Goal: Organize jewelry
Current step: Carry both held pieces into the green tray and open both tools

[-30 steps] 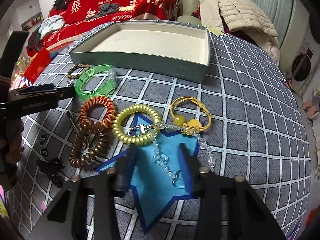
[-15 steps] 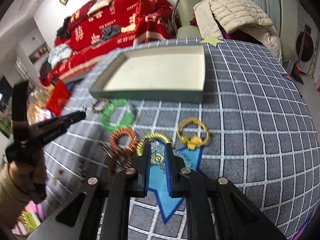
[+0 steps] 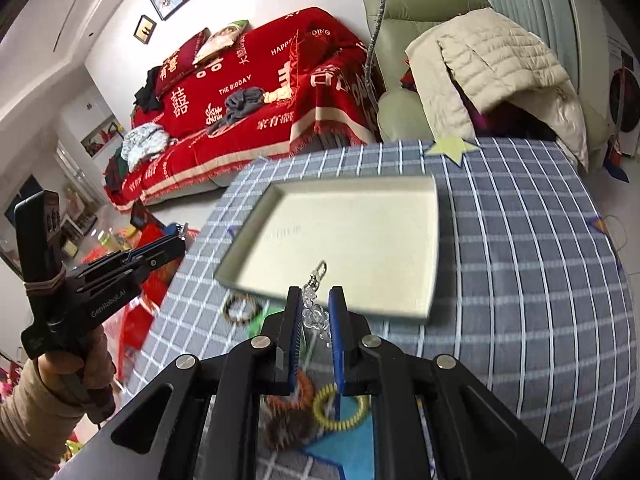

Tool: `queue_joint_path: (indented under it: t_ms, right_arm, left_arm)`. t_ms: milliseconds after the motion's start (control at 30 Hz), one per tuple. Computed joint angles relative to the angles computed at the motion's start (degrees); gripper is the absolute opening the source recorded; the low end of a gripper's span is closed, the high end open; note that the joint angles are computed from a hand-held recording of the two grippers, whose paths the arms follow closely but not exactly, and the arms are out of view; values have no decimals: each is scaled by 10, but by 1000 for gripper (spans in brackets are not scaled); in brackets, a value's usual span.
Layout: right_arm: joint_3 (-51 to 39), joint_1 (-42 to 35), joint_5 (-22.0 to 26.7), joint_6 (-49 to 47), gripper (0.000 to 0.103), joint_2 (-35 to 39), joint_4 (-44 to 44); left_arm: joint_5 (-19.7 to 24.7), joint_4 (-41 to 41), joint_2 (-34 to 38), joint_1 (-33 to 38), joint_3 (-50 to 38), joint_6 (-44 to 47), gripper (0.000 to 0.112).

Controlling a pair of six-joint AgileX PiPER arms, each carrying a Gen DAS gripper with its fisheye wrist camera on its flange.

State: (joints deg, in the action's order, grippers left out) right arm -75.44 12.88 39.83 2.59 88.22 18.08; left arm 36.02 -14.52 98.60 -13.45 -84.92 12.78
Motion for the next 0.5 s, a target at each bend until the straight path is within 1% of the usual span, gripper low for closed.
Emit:
queue_joint_path:
  t_ms: [100,200,300,367,500]
  right_arm:
    - [-73,-7,18,-10,15,58,14]
    - [-137,-12,27,-17,15,120,31]
    - [-199,-15,34,-13,14,185,32]
    - [-235,-19,39,-8,14,227,35]
    - [-285,-30,42,10,14,301,32]
  left_arm:
    - [20,31,58,-5,-85,-22,33]
    - [48,45,131,-6,-179,-39,33]
    - [62,66,194,-11,-246,-61,33]
    - [68,75,233,-14,-280,-73,33]
    - [68,104,291,-24,-313,-92,33]
